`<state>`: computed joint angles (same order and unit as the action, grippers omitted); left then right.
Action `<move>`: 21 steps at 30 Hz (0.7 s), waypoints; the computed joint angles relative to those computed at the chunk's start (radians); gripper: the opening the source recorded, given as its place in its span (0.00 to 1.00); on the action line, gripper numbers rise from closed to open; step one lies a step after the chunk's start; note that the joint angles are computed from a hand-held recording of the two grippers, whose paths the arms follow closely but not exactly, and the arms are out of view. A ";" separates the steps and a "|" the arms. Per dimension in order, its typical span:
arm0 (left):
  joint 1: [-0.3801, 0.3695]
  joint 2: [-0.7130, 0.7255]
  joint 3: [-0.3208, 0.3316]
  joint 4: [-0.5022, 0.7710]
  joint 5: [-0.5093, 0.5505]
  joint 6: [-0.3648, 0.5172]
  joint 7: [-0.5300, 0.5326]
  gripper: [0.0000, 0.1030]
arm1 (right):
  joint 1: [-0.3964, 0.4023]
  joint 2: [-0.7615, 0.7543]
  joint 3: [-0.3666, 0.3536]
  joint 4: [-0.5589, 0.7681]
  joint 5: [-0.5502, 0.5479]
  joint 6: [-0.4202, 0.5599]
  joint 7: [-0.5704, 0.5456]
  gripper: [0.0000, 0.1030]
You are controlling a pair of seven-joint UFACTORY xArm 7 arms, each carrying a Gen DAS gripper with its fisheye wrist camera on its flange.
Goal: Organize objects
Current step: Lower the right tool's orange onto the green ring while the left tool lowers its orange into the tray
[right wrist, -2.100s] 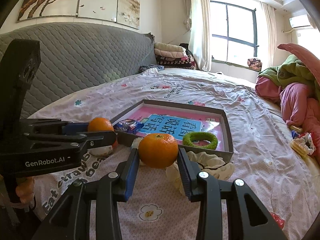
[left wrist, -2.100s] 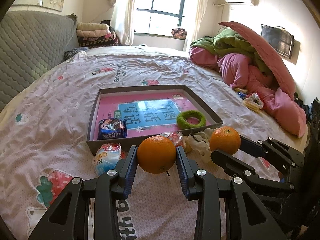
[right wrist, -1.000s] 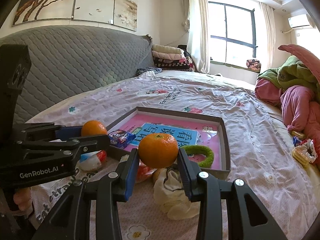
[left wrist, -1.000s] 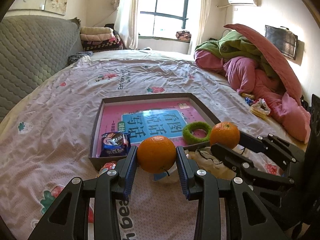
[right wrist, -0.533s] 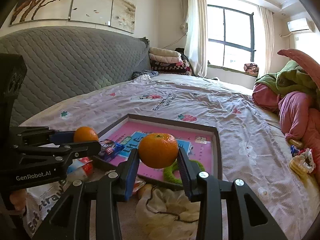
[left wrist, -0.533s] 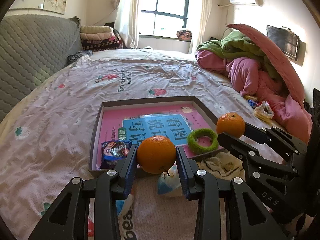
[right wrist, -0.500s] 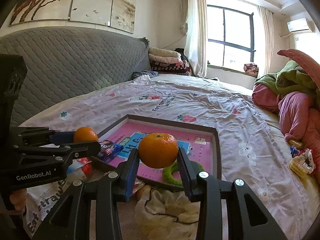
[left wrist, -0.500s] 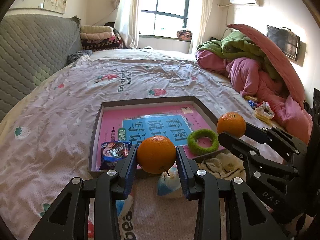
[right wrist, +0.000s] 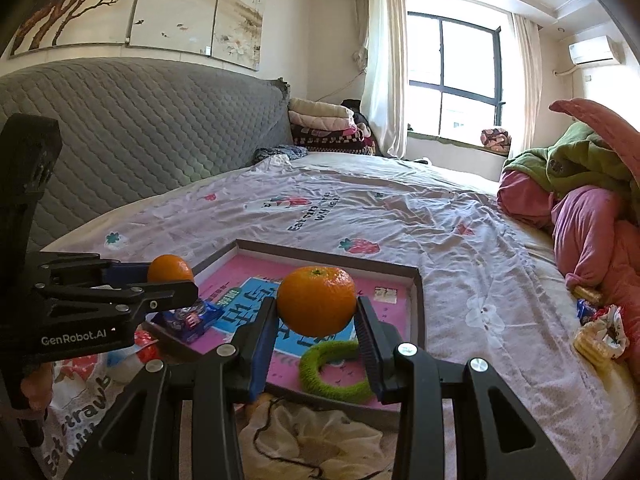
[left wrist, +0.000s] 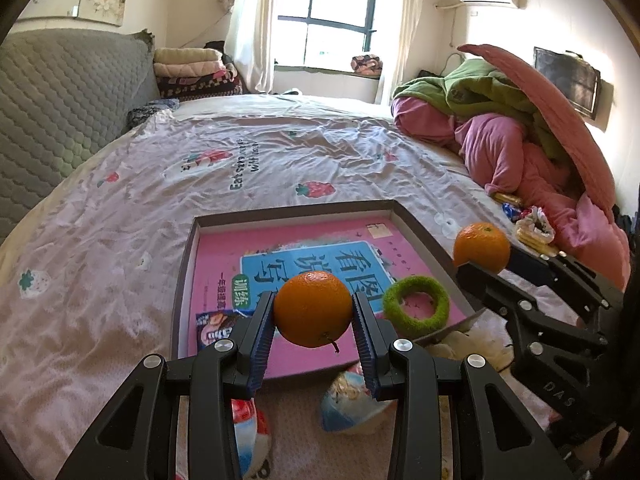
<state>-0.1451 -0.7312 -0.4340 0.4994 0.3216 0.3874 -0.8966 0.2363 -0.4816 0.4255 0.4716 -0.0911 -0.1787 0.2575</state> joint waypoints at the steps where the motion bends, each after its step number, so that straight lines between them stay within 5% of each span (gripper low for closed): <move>1: -0.008 0.020 0.015 0.005 -0.004 -0.007 0.017 0.38 | -0.015 0.001 0.011 0.004 -0.001 -0.002 -0.001 0.38; 21: 0.020 0.191 0.077 0.058 -0.013 -0.077 0.059 0.38 | -0.101 0.100 0.039 0.080 0.001 0.001 -0.054 0.38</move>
<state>-0.1255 -0.5398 -0.3568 0.5574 0.3083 0.3102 -0.8381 0.1357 -0.3812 0.4650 0.5518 -0.0905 -0.1780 0.2040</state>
